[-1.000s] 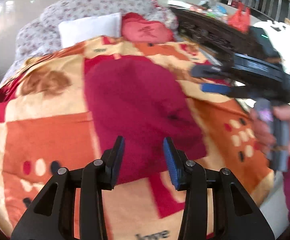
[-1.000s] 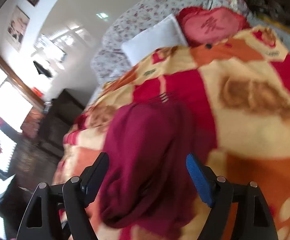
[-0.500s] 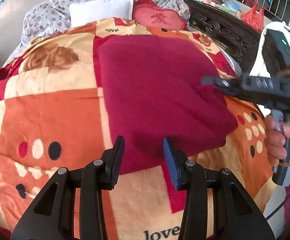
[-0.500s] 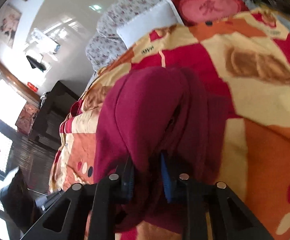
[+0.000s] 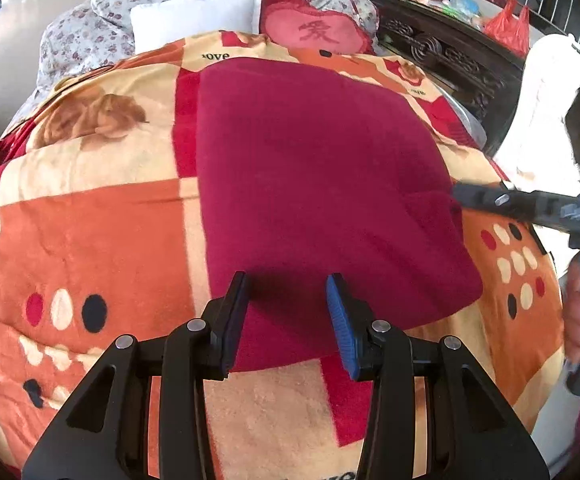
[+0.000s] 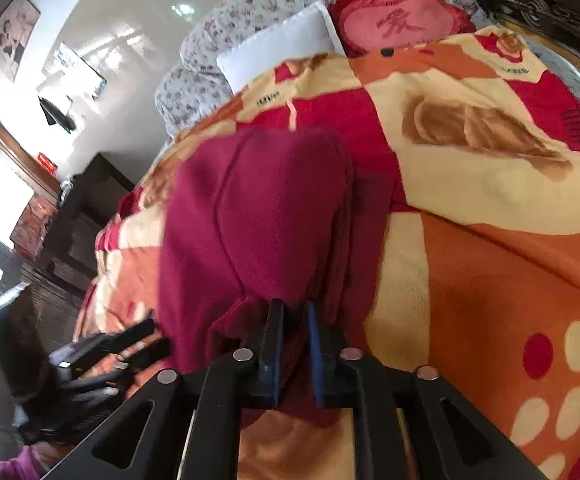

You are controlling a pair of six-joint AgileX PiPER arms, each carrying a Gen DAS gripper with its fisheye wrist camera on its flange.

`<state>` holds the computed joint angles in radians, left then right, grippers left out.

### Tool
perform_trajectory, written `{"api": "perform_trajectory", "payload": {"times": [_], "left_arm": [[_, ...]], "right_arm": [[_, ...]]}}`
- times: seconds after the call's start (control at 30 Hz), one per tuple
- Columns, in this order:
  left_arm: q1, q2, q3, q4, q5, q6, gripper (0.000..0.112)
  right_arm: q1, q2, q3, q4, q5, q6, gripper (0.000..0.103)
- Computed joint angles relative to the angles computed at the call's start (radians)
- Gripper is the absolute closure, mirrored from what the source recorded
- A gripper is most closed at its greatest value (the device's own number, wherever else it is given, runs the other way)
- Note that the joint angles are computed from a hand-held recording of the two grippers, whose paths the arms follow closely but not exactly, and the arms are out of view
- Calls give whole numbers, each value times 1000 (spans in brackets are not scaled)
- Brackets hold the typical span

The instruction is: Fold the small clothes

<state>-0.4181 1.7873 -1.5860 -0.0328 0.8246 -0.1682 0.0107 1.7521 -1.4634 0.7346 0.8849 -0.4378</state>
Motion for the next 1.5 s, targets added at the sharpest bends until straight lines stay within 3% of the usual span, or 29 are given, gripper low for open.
{"api": "perform_trajectory", "payload": {"times": [0.13, 0.3, 0.43, 0.5, 0.57, 0.67, 0.77, 0.83, 0.9, 1.07, 1.1, 1.13, 1.2, 1.3, 1.4, 1.5], "left_arm": [[3, 2, 15, -9, -19, -15, 73], [13, -16, 20, -24, -13, -11, 73], [22, -23, 29, -20, -9, 0, 73], [28, -21, 36, -22, -11, 1, 73], [32, -18, 37, -25, -11, -10, 73], [34, -30, 43, -28, -24, -14, 73], [22, -37, 31, -2, -39, -23, 73], [15, -26, 9, 11, -40, -26, 73], [11, -6, -20, 17, -33, -31, 73], [-10, 41, -69, 28, -20, -39, 73], [-17, 45, -73, 41, -19, -48, 73], [-25, 50, -78, 54, -19, -55, 73], [-31, 55, -81, 57, -23, -47, 73], [-31, 55, -64, 26, -45, -22, 65], [-46, 67, -66, 43, -46, -20, 65], [-45, 65, -54, 39, -58, -11, 65]], "right_arm": [[71, -48, -23, -33, -1, -36, 91], [140, 23, -94, -127, 5, 17, 91], [148, 11, -11, -236, -45, 40, 91], [118, 6, 39, -212, -59, 19, 91], [101, 13, 62, -217, -63, 23, 80], [56, -1, 85, -109, -38, -41, 78], [60, -51, 84, -105, -70, -54, 78], [62, -61, 63, -97, -105, -25, 69], [67, -31, 8, -111, -129, 45, 52], [71, 165, -260, -153, -73, 210, 51], [74, 216, -331, -166, -42, 224, 55], [77, 247, -382, -190, -18, 243, 73], [91, 280, -445, -263, -15, 261, 91], [131, 299, -511, -454, -18, 334, 95], [146, 337, -499, -642, -78, 421, 103], [74, 372, -478, -474, -32, 413, 103]]}}
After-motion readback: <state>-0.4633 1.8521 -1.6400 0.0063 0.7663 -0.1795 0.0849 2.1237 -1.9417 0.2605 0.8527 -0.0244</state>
